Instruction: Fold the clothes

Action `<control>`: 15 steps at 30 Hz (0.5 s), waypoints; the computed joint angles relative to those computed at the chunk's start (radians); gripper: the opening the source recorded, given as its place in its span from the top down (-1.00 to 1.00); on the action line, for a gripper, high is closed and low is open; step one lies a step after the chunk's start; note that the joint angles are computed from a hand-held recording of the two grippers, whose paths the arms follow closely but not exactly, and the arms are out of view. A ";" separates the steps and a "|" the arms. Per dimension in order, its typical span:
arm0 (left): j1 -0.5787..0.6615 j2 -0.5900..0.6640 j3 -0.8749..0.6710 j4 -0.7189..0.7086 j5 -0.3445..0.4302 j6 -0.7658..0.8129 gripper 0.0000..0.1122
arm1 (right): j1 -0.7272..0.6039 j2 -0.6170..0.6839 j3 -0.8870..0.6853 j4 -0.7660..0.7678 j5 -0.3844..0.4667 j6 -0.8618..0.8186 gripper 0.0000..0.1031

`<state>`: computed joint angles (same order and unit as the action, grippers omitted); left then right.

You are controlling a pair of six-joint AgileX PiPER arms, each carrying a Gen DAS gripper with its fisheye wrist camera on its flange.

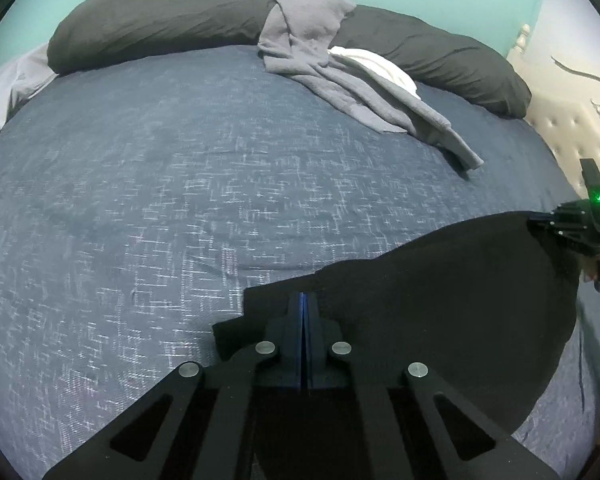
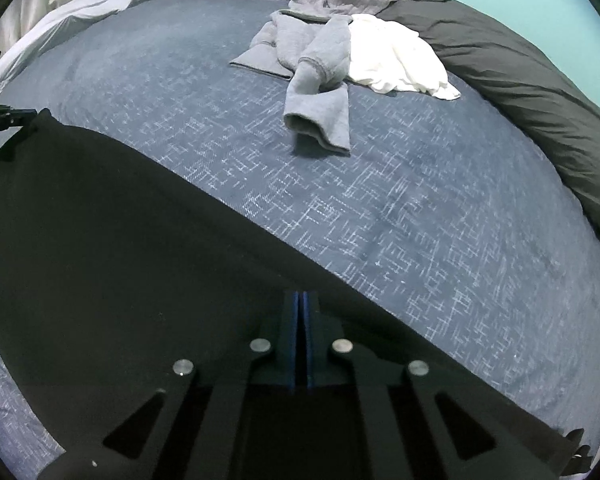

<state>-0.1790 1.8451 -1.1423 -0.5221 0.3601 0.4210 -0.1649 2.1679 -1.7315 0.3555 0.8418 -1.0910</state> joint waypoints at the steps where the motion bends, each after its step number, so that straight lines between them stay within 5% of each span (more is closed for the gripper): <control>1: 0.005 -0.004 0.005 -0.003 -0.004 0.001 1.00 | -0.003 0.000 -0.004 0.006 0.007 -0.001 0.96; 7: 0.033 -0.040 0.035 -0.025 -0.009 0.004 1.00 | -0.018 0.034 -0.093 0.018 0.106 0.080 0.88; 10: 0.022 -0.056 0.045 0.039 -0.011 -0.050 1.00 | -0.014 0.030 -0.098 0.007 0.103 0.082 0.19; 15: -0.005 -0.050 0.043 0.096 -0.016 -0.103 1.00 | 0.003 0.040 -0.115 0.004 0.139 0.030 0.19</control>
<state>-0.1841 1.7955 -1.0996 -0.4261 0.3444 0.3182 -0.1616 2.2076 -1.8463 0.3592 0.9813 -1.0606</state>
